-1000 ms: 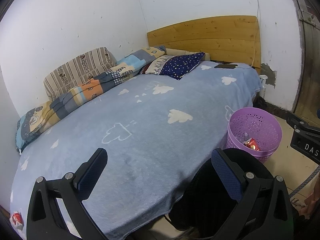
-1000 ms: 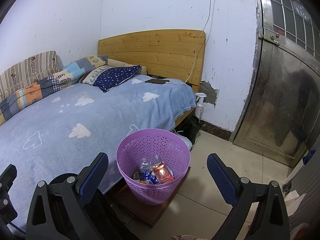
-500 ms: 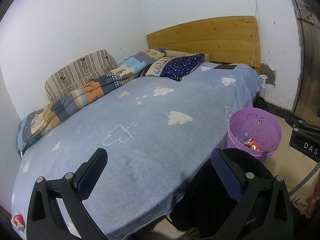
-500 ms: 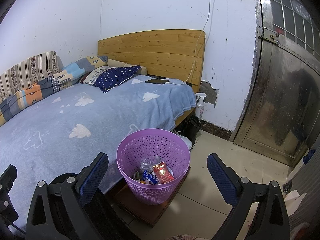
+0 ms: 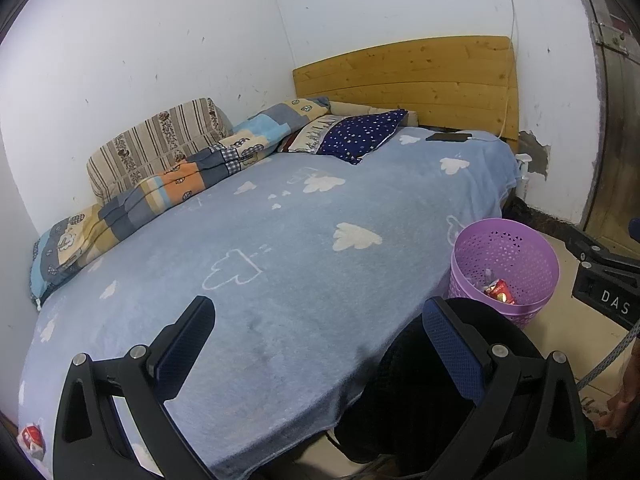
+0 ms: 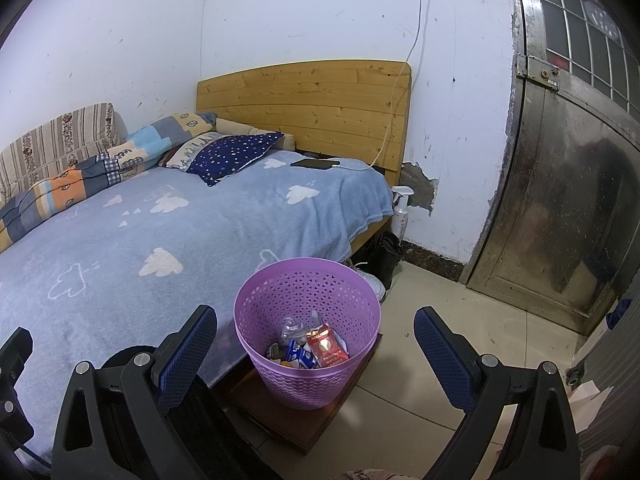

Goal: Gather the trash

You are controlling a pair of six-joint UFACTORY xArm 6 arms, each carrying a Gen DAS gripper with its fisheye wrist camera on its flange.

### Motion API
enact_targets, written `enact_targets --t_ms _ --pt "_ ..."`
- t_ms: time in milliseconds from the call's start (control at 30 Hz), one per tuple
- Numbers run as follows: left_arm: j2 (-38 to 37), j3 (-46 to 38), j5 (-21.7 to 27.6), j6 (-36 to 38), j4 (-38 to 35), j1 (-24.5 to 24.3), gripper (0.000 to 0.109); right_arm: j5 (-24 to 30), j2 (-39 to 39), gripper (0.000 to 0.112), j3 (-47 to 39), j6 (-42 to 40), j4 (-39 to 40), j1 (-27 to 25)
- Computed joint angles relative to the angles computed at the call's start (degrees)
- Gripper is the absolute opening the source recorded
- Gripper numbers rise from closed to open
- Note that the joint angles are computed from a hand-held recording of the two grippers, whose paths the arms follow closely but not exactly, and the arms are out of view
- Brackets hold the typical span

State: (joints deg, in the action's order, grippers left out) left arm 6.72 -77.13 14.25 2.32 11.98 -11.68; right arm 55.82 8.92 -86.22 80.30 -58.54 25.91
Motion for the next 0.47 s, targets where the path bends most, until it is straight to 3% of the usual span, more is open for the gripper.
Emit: enact_targets --t_ms 67,233,400,467 --pt "0.14 -0.21 0.22 0.01 -0.54 0.09 0.103 0.13 0.22 0.1 -0.34 -0.15 -0.13 0.21" --pt "1.68 -3.15 5.06 6.96 -12.13 0.73 0.103 -0.8 1.4 0.1 -1.87 -1.53 -0.43 0.53" --pt "3.61 -5.43 6.75 -1.29 -9.43 5.34 0.103 -4.46 6.55 0.1 -8.2 -8.58 0.13 0.52" --pt "5.78 -8.25 9.32 -7.67 -4.82 7.91 0.103 -6.54 10.53 0.1 -13.62 -12.97 1.98 0.59"
